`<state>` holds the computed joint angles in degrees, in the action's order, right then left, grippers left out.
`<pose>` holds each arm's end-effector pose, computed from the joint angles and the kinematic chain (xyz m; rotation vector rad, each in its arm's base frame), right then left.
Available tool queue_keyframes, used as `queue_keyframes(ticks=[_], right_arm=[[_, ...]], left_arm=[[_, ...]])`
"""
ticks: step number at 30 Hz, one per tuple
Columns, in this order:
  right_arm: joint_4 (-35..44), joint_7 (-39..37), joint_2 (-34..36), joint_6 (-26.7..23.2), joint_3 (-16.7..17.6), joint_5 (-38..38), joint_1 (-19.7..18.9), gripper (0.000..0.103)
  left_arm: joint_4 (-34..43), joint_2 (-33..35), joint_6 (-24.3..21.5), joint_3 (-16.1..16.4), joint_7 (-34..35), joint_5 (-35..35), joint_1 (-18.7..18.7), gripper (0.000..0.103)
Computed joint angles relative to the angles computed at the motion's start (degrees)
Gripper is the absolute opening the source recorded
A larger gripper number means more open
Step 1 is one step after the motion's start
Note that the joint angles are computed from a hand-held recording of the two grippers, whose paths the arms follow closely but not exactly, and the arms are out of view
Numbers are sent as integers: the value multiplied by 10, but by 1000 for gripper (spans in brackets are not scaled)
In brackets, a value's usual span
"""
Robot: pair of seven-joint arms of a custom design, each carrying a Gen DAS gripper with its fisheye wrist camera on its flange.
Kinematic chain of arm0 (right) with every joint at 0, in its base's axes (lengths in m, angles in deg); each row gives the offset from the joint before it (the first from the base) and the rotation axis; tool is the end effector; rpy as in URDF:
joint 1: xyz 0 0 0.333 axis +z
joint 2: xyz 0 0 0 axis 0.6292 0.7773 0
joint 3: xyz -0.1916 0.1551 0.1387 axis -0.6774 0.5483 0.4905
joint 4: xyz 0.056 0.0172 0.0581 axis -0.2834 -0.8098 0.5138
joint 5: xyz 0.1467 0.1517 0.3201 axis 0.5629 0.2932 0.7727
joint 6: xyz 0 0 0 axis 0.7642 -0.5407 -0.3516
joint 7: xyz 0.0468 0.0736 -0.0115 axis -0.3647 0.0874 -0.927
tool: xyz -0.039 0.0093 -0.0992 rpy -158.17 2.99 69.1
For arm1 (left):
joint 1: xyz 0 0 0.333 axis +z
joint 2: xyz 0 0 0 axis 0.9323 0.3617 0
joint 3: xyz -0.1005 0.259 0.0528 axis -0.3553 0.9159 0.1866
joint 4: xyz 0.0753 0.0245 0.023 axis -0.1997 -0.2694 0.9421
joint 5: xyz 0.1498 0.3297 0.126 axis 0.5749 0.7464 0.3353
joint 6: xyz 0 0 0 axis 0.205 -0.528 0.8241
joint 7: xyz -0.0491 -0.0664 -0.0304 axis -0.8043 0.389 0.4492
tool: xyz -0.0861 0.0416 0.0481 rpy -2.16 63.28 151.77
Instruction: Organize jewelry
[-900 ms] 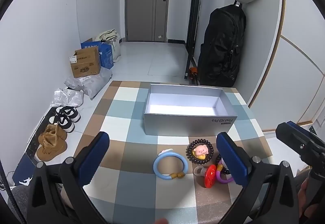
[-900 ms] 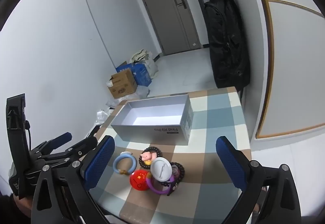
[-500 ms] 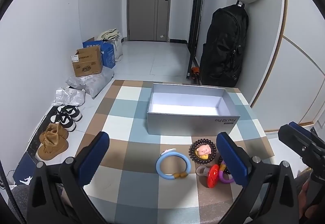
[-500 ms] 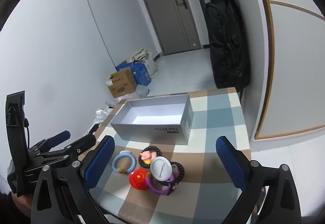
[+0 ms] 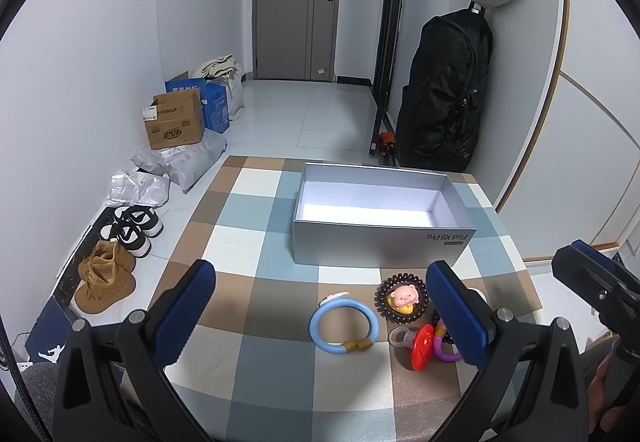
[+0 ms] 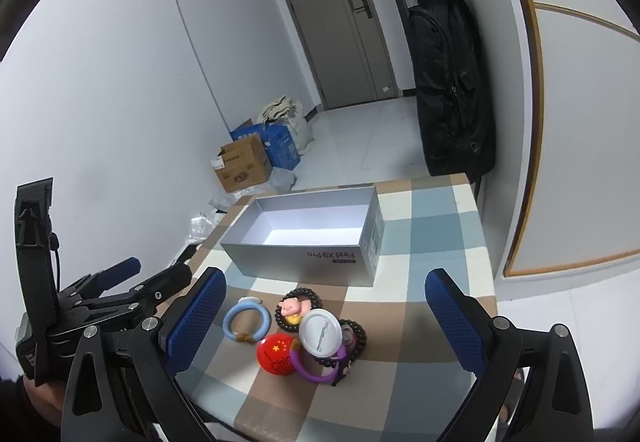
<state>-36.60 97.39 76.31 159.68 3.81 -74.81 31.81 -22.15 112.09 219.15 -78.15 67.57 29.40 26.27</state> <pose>0.5455 0.2917 0.4238 -1.7571 1.2814 -0.3455 0.5148 -0.5065 0.3975 -1.8743 1.5015 -0.7701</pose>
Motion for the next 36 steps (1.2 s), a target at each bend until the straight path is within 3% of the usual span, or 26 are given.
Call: queue_keyframes(ticks=[8, 11, 15, 36], right_arm=[[3, -5, 6, -1, 15, -3, -16, 101], [2, 0, 3, 0, 4, -5, -4, 101], [-1, -2, 4, 0, 23, -3, -20, 101], [1, -18, 1, -6, 22, 22, -16, 101]], left_arm=[[0, 1, 6, 1, 4, 2, 0, 102], [-2, 0, 6, 1, 3, 1, 0, 102], [-3, -1, 7, 0, 3, -1, 1, 102], [-1, 1, 1, 0, 2, -3, 0, 102]])
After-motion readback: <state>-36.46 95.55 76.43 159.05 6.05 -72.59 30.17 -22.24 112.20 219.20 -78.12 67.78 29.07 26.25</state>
